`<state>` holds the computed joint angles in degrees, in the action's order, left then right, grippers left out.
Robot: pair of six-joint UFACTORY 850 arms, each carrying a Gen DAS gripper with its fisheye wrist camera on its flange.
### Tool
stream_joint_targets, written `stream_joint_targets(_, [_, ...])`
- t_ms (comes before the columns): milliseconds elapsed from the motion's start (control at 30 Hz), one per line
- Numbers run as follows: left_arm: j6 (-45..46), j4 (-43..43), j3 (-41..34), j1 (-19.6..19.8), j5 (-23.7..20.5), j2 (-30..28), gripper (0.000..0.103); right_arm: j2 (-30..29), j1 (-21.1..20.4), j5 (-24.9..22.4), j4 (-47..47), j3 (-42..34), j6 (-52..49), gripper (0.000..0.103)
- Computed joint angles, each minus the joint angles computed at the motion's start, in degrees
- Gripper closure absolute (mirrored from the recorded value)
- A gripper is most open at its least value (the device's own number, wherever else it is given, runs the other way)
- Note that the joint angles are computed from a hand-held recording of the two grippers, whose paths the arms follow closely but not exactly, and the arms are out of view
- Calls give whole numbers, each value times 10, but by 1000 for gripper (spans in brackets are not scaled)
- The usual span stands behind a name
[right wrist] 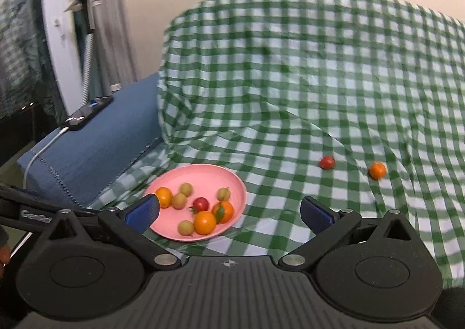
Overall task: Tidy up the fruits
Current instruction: 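Lift both open grippers away from the pink plate, then grasp a red cherry tomato with the left gripper while the right gripper grasps a mandarin orange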
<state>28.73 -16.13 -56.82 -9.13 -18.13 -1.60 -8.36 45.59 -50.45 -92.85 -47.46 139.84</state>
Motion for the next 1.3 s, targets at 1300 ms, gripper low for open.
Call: stream_joint_targets(1300, [-68, 59, -648, -228, -112, -594, 0, -204, -413, 85, -251, -44, 154, 1])
